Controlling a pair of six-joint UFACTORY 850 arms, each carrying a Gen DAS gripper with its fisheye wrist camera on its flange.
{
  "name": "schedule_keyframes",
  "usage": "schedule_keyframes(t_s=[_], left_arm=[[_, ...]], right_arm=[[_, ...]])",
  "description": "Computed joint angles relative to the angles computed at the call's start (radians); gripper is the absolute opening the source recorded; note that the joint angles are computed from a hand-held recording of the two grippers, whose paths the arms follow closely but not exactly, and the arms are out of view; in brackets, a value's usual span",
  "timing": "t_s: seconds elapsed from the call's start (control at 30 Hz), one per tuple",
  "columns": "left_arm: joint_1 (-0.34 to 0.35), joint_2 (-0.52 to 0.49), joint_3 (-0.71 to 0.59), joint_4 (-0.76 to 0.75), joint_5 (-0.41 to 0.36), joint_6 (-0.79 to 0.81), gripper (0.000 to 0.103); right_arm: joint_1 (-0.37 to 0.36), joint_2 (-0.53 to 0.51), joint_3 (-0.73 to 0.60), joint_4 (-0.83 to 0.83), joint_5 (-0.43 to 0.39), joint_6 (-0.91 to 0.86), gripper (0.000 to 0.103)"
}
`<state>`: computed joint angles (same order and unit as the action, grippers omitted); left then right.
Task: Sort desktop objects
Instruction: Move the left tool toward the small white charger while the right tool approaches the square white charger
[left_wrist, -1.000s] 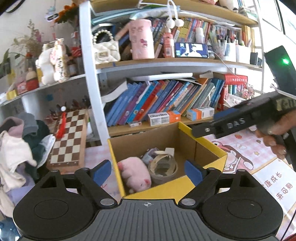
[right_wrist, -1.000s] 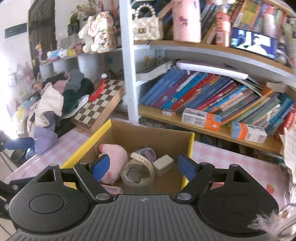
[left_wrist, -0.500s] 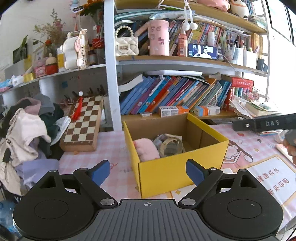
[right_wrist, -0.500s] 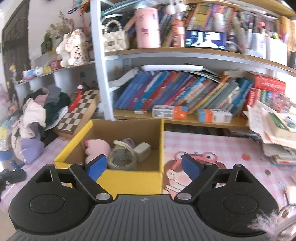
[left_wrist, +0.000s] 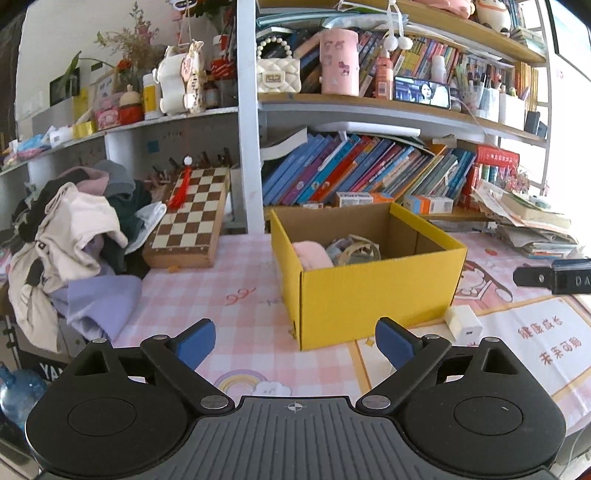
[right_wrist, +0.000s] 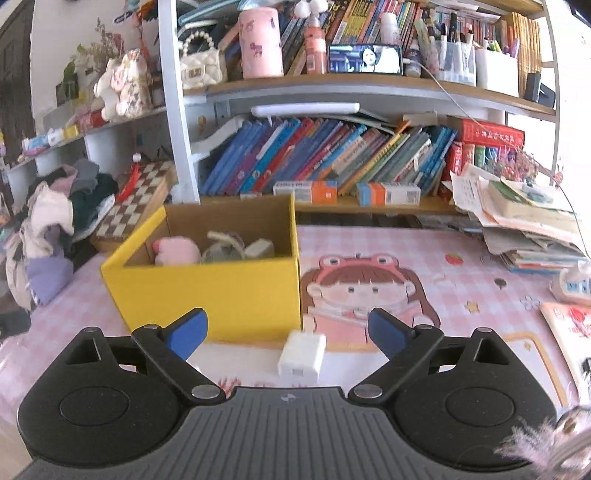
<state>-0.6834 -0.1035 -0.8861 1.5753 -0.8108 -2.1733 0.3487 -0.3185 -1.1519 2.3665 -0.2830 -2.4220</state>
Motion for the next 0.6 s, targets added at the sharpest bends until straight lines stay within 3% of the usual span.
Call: schedule_keyframes(t_s=[0.53, 0.6], left_arm=[[-0.046, -0.013, 0.030, -0.078, 0.052, 0.039, 0.096], [-0.049, -0.019, 0.028, -0.092, 0.078, 0.064, 0.096]], right_arm=[[0.064, 0.059, 0.129, 0.074, 0.111, -0.083, 0.095], [0.073, 0.055, 0.129, -0.003, 0.140, -0.014, 0.095]])
